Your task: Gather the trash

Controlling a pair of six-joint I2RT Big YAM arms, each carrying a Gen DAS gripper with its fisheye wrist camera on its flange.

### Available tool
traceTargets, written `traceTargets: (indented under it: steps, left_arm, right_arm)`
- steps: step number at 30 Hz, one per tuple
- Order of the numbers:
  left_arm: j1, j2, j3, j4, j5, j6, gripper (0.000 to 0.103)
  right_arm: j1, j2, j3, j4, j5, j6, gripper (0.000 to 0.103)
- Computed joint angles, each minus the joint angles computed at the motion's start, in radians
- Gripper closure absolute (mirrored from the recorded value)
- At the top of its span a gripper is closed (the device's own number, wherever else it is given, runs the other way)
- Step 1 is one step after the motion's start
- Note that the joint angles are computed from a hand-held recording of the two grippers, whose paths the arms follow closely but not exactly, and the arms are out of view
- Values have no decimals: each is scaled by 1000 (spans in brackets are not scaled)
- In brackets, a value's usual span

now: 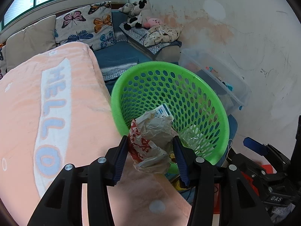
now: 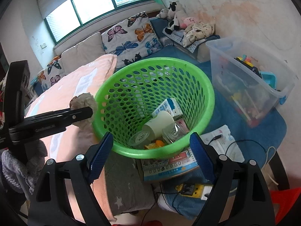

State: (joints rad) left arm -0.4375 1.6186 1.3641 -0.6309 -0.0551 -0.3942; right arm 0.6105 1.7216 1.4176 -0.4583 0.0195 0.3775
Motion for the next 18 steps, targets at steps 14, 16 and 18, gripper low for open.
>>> traceTargets:
  steps: [14, 16, 18]
  left_arm:
    - [-4, 49, 39, -2, 20, 6, 35]
    - [-3, 45, 34, 4, 22, 7, 32]
    - [-3, 41, 28, 6, 22, 4, 32]
  right_arm:
    - [-12, -14, -27, 12, -10, 28, 20]
    - [-12, -13, -26, 11, -11, 28, 20]
    - [-12, -14, -27, 11, -12, 28, 20]
